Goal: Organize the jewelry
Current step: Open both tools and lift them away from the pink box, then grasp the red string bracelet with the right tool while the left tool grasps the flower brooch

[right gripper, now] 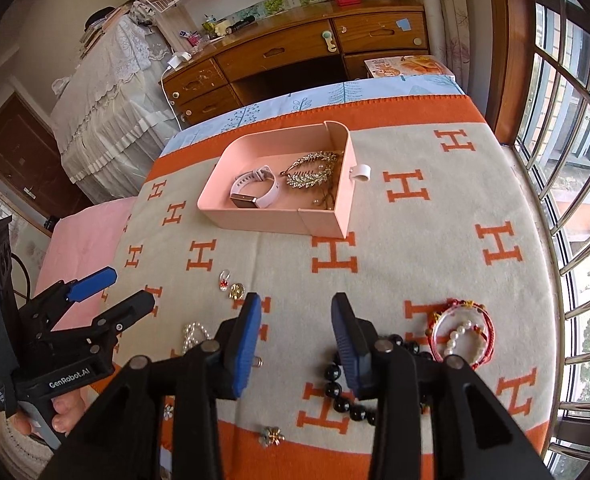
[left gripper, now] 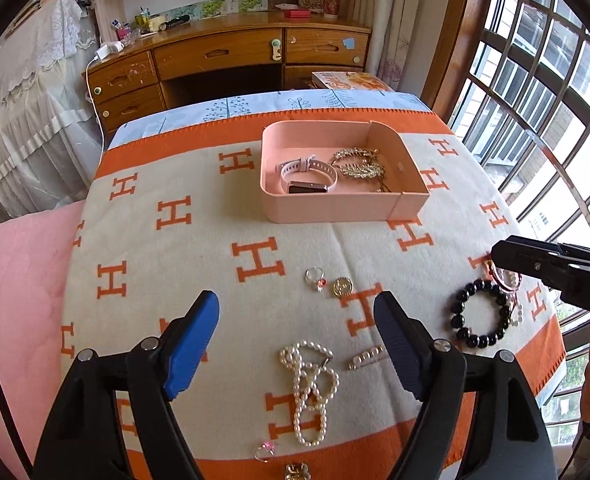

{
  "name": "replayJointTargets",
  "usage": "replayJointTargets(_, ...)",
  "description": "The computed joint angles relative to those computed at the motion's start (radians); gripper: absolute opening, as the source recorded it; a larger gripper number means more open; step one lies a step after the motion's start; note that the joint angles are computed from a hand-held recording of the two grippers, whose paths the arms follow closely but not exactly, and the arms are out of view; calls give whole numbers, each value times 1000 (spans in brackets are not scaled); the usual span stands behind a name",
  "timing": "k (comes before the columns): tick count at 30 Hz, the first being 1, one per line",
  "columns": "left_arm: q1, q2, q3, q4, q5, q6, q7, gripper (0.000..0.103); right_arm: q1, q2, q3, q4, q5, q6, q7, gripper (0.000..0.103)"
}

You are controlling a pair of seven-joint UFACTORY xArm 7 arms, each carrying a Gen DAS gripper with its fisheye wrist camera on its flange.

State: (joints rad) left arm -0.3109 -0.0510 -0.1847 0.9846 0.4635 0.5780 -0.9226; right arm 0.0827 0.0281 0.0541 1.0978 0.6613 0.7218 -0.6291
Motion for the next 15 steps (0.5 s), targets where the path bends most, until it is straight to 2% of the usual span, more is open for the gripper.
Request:
replayJointTargets(4, -9, -71, -32, -69, 62, 0, -82, 78, -11, -68, -19, -73, 44, 18, -66, 37)
replayJointTargets(9, -15, -130, -80, -134, 77, -22, -149, 78, 2, -163, -46, -196, 45, -41, -141, 37)
replayJointTargets(12, -28, -115, -99, -146, 65, -47, -169, 78, 9, -189, -63, -251, 24, -75, -153, 37)
replayJointTargets(15, -52, -66, -106, -139, 39, -80, -177, 78, 3, -176, -85, -264, 9, -62, -157, 37)
